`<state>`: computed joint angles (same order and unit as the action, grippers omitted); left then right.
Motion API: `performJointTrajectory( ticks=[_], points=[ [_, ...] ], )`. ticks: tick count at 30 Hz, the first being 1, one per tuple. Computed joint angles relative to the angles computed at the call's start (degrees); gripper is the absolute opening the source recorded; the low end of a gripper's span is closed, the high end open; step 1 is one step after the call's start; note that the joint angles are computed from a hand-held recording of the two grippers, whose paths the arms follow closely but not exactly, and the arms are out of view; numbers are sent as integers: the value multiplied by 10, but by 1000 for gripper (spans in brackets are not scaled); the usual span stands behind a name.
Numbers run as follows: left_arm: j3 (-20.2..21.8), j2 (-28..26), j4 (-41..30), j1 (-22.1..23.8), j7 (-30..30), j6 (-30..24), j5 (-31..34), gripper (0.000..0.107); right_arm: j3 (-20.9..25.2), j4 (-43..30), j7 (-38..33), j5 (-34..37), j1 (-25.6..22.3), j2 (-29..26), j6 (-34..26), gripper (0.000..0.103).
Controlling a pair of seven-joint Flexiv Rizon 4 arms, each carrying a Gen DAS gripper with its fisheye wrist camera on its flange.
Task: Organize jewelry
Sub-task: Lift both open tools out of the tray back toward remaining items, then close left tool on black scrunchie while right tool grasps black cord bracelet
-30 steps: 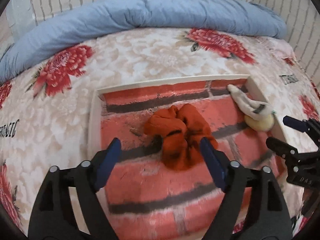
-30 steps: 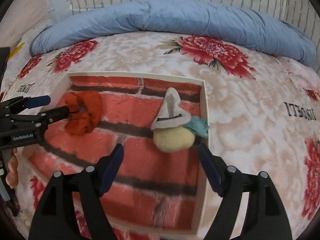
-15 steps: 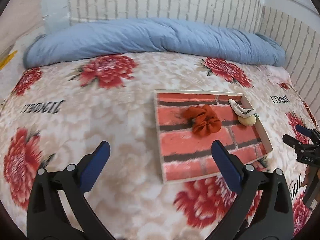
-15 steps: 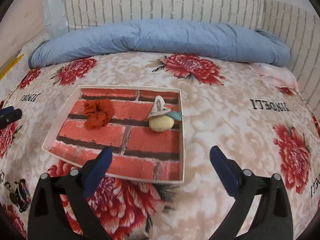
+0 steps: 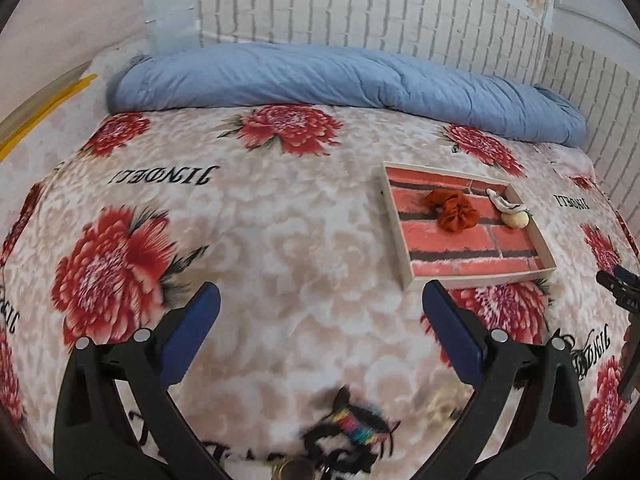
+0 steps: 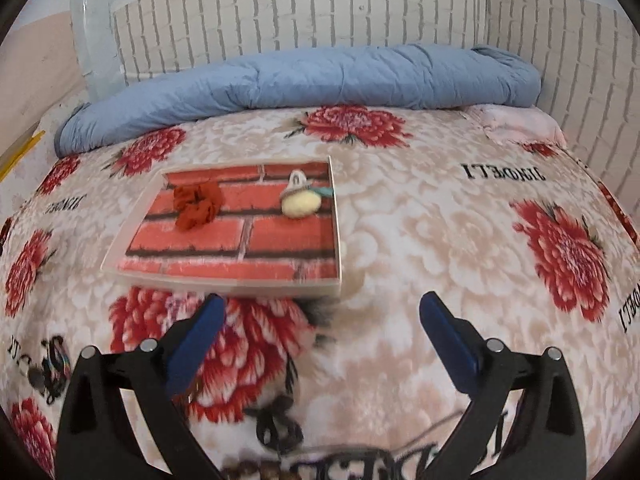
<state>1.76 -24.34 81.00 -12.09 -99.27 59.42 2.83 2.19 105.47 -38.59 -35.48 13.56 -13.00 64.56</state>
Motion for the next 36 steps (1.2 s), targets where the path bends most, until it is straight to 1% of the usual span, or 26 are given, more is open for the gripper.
performJointTrajectory(
  ticks=[2, 5, 9, 13, 16, 18, 21, 23, 25, 27, 28, 30, 32, 35, 36],
  points=[
    [6, 20, 36, -3, -10, 17, 6, 98, 2, 29, 7, -13, 1, 18, 2, 96],
    [-2, 42, 86, 2, -9, 34, -5, 98, 3, 72, 35, -51, -1, 42, 20, 96],
    [9, 66, 128, -12, -35, 55, 28, 98, 6, 128, 90, -98, -18, 71, 58, 96],
    [12, 87, 169, -20, -62, 79, 55, 98, 8, 174, 157, -178, -40, 98, 79, 96],
    [16, 96, 189, -24, -81, 95, 76, 98, 17, 190, 169, -203, -54, 108, 73, 96],
    [18, 99, 194, -26, -94, 99, 90, 98, 18, 198, 190, -239, -64, 116, 71, 96],
    [23, 100, 199, -32, -122, 104, 116, 98, 15, 216, 238, -298, -85, 126, 97, 96],
    [18, 98, 197, -30, -122, 96, 117, 98, 15, 227, 262, -323, -98, 128, 112, 96],
    [19, 94, 187, -36, -129, 82, 131, 98, 15, 232, 274, -336, -106, 124, 119, 96],
    [15, 94, 191, -34, -130, 90, 131, 98, 16, 233, 273, -335, -107, 119, 113, 96],
    [11, 94, 197, -31, -129, 99, 123, 98, 18, 231, 265, -329, -106, 116, 108, 96],
    [6, 93, 208, -26, -130, 112, 106, 98, 17, 230, 266, -340, -105, 115, 97, 96],
    [1, 89, 214, -23, -121, 117, 89, 98, 15, 232, 271, -345, -108, 115, 107, 96],
    [5, 83, 216, -31, -118, 117, 93, 98, 12, 238, 289, -353, -113, 115, 122, 96],
    [3, 82, 217, -31, -114, 118, 90, 98, 12, 240, 285, -345, -114, 115, 126, 96]
  ],
)
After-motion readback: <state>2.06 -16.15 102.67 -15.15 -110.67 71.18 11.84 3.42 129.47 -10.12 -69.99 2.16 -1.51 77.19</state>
